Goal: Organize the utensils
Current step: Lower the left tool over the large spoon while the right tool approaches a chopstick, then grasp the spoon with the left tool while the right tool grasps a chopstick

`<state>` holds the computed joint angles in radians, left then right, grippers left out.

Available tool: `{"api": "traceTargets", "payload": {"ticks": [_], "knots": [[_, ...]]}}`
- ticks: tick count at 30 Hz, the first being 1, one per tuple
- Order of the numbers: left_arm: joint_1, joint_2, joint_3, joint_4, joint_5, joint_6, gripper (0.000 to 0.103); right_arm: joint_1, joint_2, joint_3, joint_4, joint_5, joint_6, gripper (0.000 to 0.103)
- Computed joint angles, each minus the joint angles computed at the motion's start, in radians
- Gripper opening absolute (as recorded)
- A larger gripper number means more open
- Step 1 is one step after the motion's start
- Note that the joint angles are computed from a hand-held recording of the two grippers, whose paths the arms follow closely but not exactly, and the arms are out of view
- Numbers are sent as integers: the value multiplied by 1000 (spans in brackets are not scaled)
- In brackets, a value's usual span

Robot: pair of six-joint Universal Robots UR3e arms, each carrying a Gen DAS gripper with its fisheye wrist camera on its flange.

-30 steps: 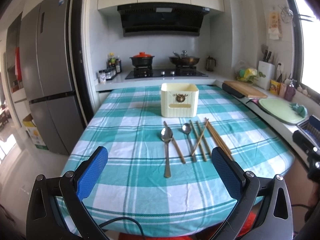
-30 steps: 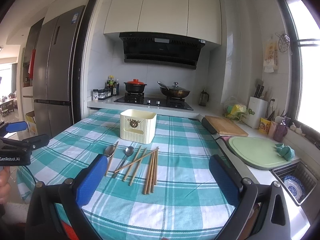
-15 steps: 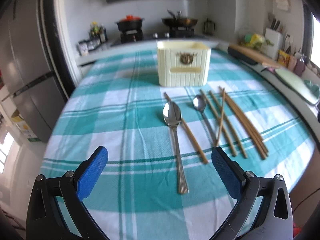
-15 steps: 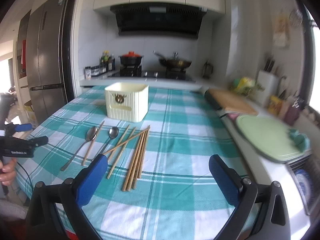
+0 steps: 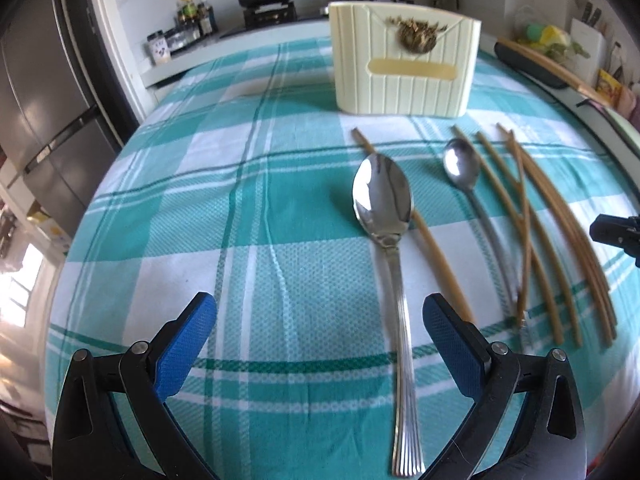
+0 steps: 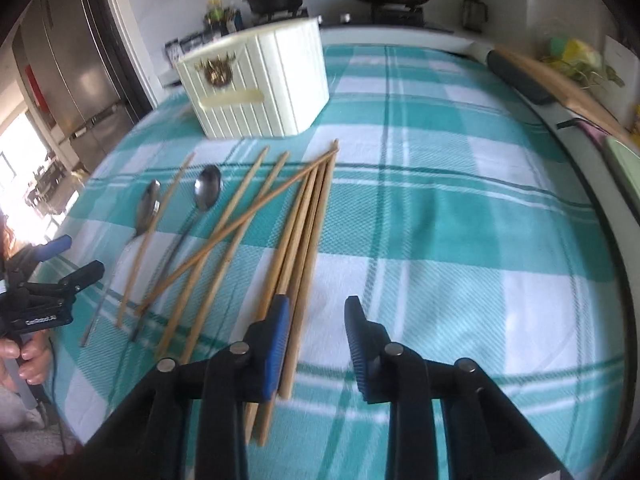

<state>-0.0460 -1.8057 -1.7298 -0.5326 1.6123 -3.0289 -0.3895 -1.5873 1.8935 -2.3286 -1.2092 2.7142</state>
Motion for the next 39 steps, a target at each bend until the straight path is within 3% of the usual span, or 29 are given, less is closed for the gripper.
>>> {"api": "traceTargets", "payload": {"ticks": [9, 12, 13, 14, 24, 27, 29, 31, 34, 39], "knots": [[-39, -84, 75, -6, 84, -14, 103, 80, 129, -171, 69, -111, 3, 22], [-30, -87, 88, -29, 79, -33, 103, 78, 152, -207, 106, -126, 7, 16], [-23, -91, 95, -35, 73, -38, 103, 81, 153, -203, 97, -144, 9, 8], [-16, -88, 93, -40, 67, -44, 103, 82, 147, -196, 94, -154, -1, 7], [74, -51, 70, -81, 56, 1, 103, 31, 65, -131, 105, -249, -1, 7], [109, -56, 111, -149, -5, 55, 103, 3, 51, -140, 164, -226, -18, 10], [115, -71, 153, -197, -40, 83, 103, -8, 57, -158, 191, -211, -42, 18], [111, -106, 221, -251, -73, 94, 103, -10, 79, -194, 226, -197, -63, 33], [75, -201, 358, -321, -34, 71, 103, -4, 123, -256, 271, -183, -76, 35], [66, -345, 615, -496, -50, -2, 102, 37, 261, -418, 295, -187, -77, 35]]}}
